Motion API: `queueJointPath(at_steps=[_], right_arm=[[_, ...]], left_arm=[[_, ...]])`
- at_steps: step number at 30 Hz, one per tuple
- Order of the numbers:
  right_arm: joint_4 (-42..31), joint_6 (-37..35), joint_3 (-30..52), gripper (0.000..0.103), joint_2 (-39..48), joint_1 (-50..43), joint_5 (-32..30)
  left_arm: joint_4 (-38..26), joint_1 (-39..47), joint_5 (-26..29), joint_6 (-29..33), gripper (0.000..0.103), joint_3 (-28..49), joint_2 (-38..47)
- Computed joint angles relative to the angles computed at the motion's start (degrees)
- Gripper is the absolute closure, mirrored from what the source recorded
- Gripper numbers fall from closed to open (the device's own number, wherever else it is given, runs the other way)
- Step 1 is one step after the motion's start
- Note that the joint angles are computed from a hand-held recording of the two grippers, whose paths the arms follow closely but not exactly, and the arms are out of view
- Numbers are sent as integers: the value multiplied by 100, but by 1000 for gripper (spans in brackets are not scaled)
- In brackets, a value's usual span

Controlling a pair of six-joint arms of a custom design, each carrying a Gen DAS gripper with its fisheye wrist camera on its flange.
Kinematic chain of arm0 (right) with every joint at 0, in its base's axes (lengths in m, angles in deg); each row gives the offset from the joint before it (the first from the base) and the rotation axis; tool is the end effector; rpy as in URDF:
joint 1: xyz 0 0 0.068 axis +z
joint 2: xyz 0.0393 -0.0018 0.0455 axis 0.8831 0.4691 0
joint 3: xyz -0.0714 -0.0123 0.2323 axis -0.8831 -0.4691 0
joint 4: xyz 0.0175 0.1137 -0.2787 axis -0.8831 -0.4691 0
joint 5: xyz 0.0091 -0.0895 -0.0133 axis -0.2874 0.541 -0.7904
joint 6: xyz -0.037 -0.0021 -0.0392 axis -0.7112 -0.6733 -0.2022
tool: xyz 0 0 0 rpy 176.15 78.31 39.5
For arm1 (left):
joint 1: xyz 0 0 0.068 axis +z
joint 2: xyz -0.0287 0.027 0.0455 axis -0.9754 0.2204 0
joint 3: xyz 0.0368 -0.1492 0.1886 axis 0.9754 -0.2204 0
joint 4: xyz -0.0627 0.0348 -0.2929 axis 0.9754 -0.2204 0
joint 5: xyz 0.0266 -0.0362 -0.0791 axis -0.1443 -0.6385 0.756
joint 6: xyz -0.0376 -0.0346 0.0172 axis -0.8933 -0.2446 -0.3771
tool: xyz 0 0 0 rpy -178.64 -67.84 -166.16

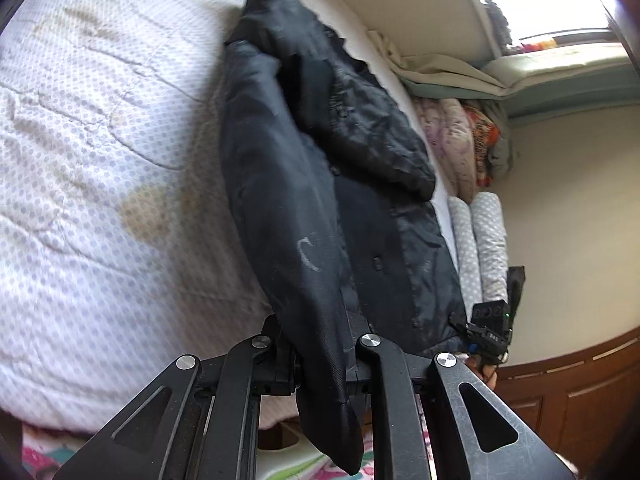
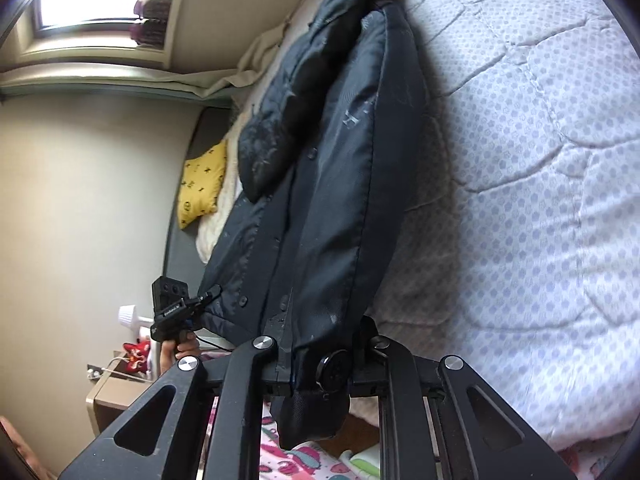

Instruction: Fold large clothes

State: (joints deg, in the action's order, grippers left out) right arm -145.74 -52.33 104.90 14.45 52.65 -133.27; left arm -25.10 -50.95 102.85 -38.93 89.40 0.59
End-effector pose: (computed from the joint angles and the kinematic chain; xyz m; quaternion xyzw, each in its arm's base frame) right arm 0.3314 -0.0228 0.1638 -0.0306 0.8540 0.5118 0.0888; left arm 0.1932 0.0661 0.2229 -0.1799 0.8895 -0.3720 0.1949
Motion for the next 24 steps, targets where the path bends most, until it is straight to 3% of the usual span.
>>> queueJointPath(at_steps=[6, 9, 12, 16, 18, 24], right_arm=[[-927, -733, 330, 92, 211, -346, -604], [-1144, -748, 801, 92, 371, -391, -852], [-917, -340, 1258, 92, 400, -283, -971], [249, 1066, 1847, 92, 470, 33, -1029], [1187, 2074, 2035, 92, 529, 215, -947], [3124, 4193, 3140, 92, 1469, 600, -477]], left_arm=[[-447, 303, 393, 153, 87, 340, 63], [-285, 449, 726, 72, 87, 742, 496], [177, 327, 847, -382, 87, 1235, 830], [872, 125, 850, -1090, 87, 1963, 1431], [1252, 40, 798, -1487, 87, 2299, 1794], [2458, -271, 514, -2618, 87, 3017, 2909]])
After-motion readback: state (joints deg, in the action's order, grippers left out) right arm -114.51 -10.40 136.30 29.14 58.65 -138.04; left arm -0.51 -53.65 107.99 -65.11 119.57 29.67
